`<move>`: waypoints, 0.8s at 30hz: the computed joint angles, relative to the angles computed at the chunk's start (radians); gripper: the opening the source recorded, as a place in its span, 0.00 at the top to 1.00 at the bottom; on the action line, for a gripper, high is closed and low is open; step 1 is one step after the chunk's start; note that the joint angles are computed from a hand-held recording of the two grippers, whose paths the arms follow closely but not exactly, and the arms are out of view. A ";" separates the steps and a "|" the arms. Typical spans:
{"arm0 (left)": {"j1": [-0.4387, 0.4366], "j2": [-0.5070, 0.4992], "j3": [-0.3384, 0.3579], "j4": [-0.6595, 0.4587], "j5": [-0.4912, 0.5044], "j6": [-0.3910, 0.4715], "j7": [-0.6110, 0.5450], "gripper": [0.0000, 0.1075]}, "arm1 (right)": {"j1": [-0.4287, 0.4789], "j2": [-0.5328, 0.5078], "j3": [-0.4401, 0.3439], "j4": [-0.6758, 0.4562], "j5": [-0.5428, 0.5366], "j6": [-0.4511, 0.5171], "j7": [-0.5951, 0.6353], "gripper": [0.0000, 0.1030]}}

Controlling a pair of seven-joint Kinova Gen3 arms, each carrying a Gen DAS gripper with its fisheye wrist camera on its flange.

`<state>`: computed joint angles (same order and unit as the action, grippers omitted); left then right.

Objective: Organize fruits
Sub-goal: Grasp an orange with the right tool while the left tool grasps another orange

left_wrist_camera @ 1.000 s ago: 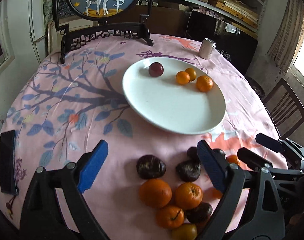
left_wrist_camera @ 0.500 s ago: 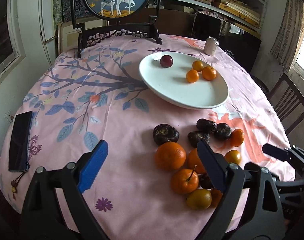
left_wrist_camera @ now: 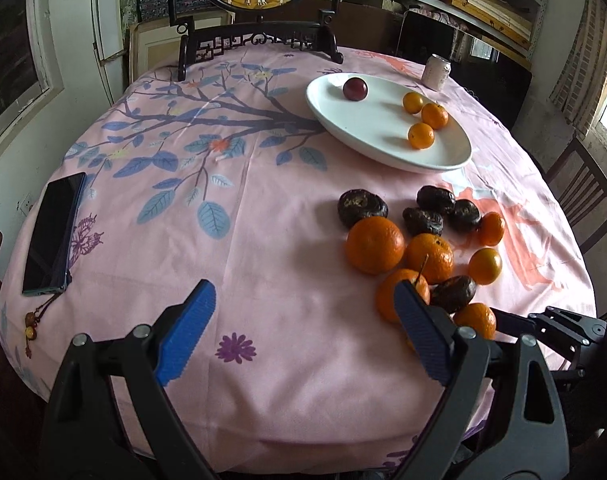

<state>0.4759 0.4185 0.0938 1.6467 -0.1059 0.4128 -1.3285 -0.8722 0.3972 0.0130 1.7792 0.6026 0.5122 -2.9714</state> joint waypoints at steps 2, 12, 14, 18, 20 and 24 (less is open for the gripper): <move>-0.003 0.000 0.003 0.004 0.004 0.003 -0.004 0.14 | -0.043 -0.005 0.055 0.017 -0.005 -0.033 -0.008 0.62; 0.021 0.045 -0.007 -0.060 -0.007 0.052 0.012 0.14 | -0.084 -0.052 0.020 0.044 0.193 0.175 -0.267 0.62; 0.021 0.071 -0.007 -0.100 0.002 0.061 0.026 0.14 | -0.063 -0.054 0.000 0.053 0.211 0.167 -0.284 0.62; 0.039 0.142 -0.014 -0.215 0.008 0.123 0.042 0.14 | -0.013 -0.054 -0.047 0.059 0.219 0.151 -0.287 0.62; 0.055 0.181 -0.018 -0.272 -0.001 0.169 0.051 0.15 | 0.003 -0.054 -0.059 0.062 0.216 0.141 -0.284 0.62; 0.046 0.208 0.016 -0.294 0.021 0.171 0.015 0.17 | 0.021 -0.052 -0.063 0.067 0.215 0.131 -0.286 0.62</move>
<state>0.5218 0.6267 0.1095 1.3532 -0.0850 0.5840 -1.3136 -0.8514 0.3450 -0.0498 1.8460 0.8173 0.6427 -3.2569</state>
